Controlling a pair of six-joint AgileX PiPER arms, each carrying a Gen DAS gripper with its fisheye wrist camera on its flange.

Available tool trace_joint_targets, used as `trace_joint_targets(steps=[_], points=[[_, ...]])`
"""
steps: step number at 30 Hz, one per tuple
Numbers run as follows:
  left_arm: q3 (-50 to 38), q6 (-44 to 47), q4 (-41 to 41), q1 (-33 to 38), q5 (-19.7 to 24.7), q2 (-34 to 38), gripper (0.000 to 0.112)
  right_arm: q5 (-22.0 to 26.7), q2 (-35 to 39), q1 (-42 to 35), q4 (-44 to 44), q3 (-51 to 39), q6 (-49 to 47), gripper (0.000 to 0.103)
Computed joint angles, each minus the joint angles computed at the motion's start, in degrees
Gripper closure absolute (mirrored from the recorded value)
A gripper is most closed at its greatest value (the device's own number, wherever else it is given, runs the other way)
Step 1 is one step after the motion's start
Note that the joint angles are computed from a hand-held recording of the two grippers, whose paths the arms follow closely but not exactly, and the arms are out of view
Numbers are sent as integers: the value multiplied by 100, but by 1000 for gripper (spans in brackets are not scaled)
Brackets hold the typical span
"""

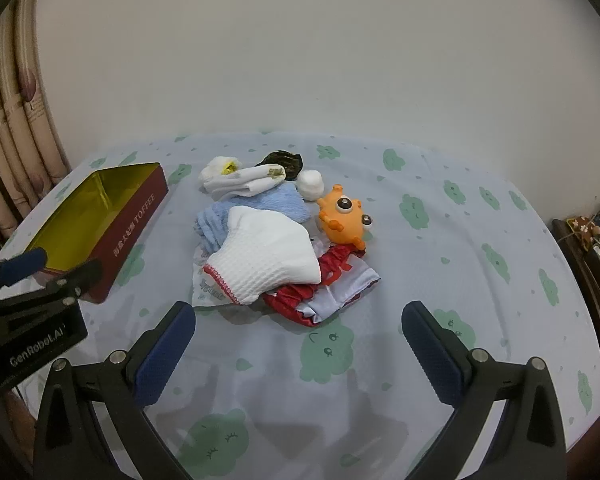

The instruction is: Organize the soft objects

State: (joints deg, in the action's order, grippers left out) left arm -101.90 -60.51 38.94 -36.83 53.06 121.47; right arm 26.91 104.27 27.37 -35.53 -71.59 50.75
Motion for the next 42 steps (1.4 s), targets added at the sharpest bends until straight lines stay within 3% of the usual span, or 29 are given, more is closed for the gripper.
trace_joint_targets(steps=[9,11,42], points=[[-177,303,-315,2,215,113,39,-45,-2,-63,125,1,-129,1],[-39,232,-393,47,61,35,39,-64,-7,-78,161,14,-158,1],[-203,291,-513,7,224,185,39,-376,-223,-346,208,418,-10,1]])
